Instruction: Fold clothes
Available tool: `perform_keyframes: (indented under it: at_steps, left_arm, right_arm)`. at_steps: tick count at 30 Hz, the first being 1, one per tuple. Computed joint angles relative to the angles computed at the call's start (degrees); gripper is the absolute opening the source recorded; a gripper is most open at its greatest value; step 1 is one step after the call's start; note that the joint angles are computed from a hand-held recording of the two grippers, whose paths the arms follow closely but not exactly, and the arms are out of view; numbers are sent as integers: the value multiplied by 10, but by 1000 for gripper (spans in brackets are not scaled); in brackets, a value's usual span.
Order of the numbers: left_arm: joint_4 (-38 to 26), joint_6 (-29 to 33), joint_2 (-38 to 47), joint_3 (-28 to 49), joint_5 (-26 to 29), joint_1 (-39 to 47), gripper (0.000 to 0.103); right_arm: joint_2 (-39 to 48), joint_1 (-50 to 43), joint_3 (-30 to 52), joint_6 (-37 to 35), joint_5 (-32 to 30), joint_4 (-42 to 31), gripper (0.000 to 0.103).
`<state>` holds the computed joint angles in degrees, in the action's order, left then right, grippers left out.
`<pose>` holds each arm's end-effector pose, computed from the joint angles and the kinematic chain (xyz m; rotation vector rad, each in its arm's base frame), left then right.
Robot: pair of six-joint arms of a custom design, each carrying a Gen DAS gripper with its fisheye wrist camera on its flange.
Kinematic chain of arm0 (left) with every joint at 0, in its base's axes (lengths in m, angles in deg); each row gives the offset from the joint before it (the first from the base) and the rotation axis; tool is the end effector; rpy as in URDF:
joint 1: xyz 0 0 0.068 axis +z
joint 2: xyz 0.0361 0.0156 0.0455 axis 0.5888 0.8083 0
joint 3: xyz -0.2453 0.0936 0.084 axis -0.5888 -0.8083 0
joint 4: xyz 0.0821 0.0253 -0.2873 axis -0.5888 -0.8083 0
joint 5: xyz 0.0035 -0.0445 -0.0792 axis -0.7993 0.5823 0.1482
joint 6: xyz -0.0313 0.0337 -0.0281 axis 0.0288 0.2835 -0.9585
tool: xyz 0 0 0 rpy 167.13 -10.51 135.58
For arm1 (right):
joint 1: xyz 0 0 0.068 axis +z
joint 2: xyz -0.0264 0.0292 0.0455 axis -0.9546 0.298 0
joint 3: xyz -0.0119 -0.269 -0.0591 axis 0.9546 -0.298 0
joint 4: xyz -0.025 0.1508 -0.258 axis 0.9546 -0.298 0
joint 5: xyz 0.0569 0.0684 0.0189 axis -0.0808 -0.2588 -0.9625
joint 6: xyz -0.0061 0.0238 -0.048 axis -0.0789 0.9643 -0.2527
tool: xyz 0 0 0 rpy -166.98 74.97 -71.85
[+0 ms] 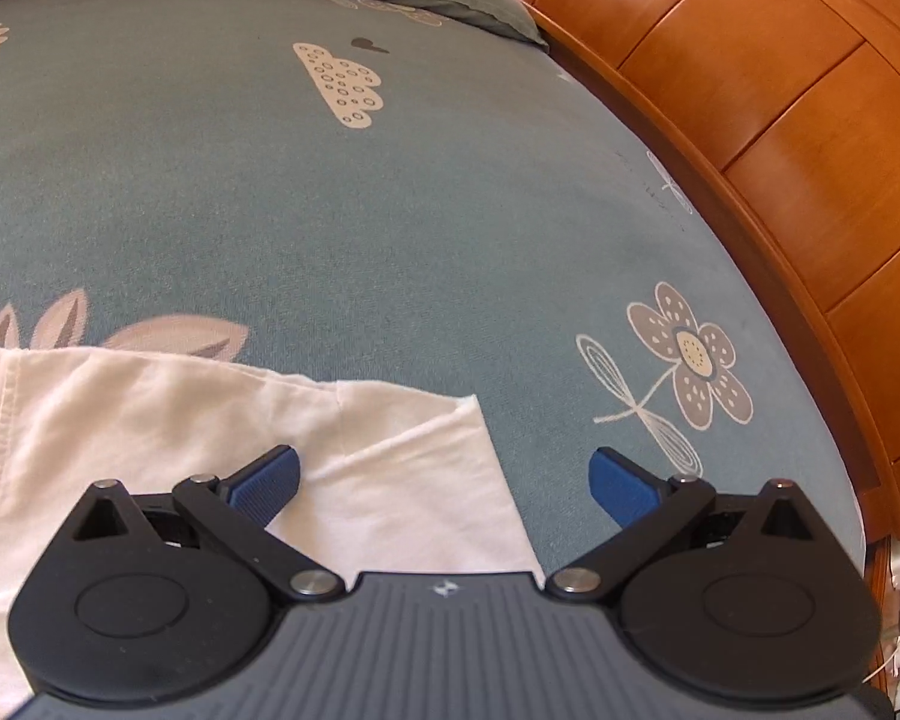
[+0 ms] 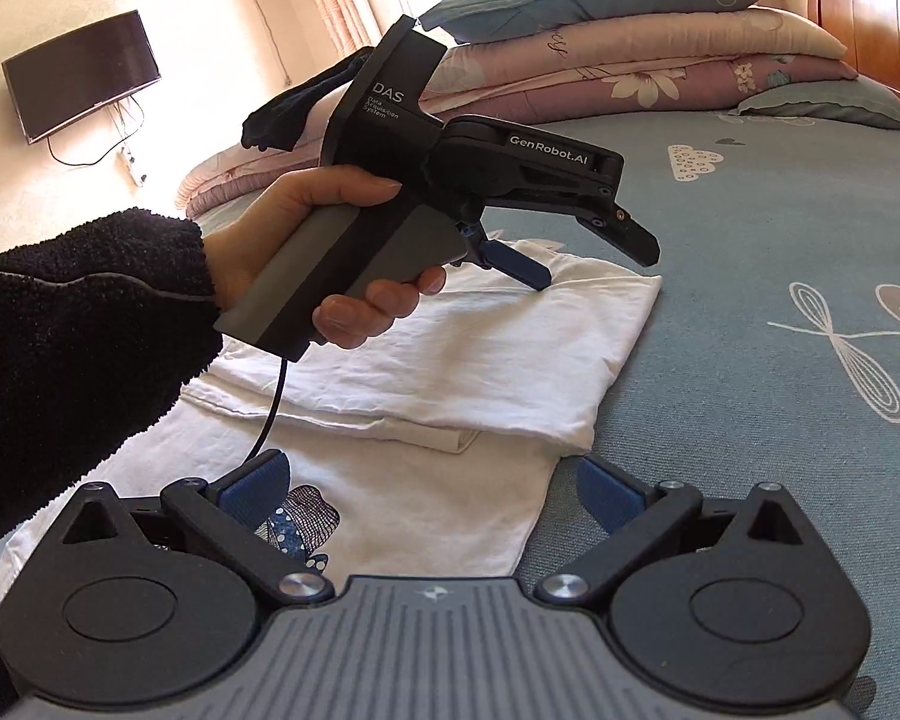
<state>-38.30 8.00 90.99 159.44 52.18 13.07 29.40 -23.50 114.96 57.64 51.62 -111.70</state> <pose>0.3892 -0.1890 0.2128 1.0607 2.4407 -0.9399 0.0855 0.0714 0.2360 0.2495 2.1914 0.3437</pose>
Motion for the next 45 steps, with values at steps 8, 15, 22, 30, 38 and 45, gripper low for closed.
perform_keyframes:
  at_steps: [8, 15, 22, 30, 38, 45]
  left_arm:
    - [-26, -12, 30, 37, 31, 5, 102]
    - [30, -74, 37, 39, 32, -15, 102]
    - [-26, 1, 11, 52, 18, 20, 102]
    - [20, -31, 51, 59, -35, 21, 102]
    - [55, -73, 25, 45, -26, 40, 102]
    - [-64, 42, -88, 58, -45, 110, 102]
  right_arm:
    - [-50, 22, 4, 38, 40, -62, 103]
    - [-36, 11, 6, 30, 35, -60, 103]
    - [-38, 35, 11, 47, 59, -76, 103]
    - [-32, 15, 6, 32, 44, -68, 103]
    - [-38, -5, 3, 25, 33, -60, 103]
    - [12, 32, 41, 62, 69, -38, 103]
